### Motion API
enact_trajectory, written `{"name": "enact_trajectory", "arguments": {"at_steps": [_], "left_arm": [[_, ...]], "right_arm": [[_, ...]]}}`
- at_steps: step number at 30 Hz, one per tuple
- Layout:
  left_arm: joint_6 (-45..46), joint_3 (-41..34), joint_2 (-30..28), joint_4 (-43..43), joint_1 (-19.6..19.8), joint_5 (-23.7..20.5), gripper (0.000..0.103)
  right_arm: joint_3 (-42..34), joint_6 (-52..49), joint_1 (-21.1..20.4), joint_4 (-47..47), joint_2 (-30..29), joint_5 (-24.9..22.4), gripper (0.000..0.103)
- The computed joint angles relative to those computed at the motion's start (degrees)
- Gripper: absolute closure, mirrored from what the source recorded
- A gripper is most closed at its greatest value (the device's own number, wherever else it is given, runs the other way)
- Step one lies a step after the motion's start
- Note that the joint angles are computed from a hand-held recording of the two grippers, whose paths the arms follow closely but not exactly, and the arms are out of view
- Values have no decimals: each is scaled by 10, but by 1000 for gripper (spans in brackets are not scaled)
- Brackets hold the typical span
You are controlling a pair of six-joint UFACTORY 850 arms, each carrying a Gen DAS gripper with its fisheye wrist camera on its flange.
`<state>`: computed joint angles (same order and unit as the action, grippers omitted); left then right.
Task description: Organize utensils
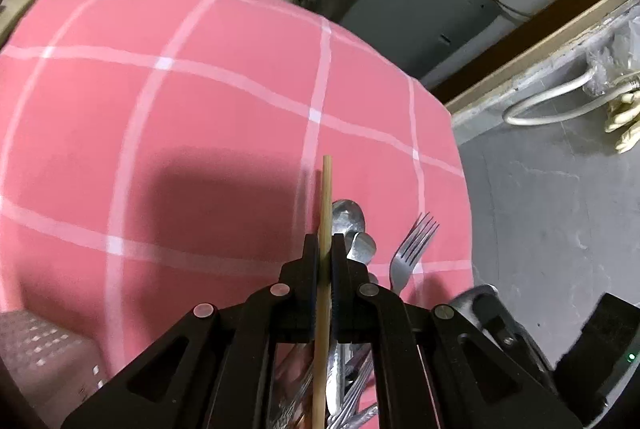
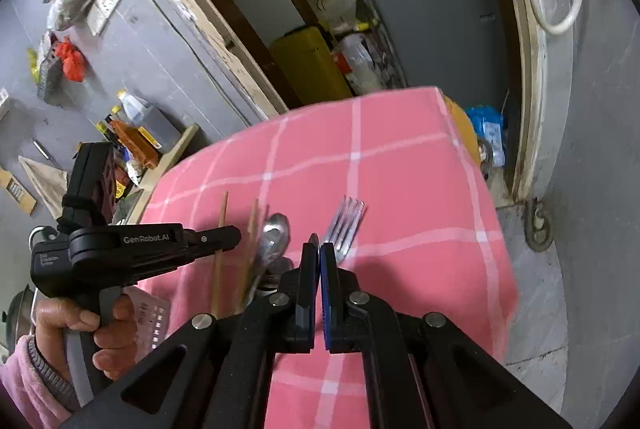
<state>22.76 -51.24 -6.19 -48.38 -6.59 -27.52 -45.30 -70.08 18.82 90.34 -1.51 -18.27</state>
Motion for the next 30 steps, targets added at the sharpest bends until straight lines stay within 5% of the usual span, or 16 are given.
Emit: {"name": "enact_trajectory", "arguments": {"at_steps": [24,30], "left_arm": [[20,-33,-51,-3,13,-46,99],[104,15,-4,-102,8,8,100]], "right_arm": [[-18,55,-32,-20,-61,-72,98],[-5,25,-24,8,-36,-45,99]]}}
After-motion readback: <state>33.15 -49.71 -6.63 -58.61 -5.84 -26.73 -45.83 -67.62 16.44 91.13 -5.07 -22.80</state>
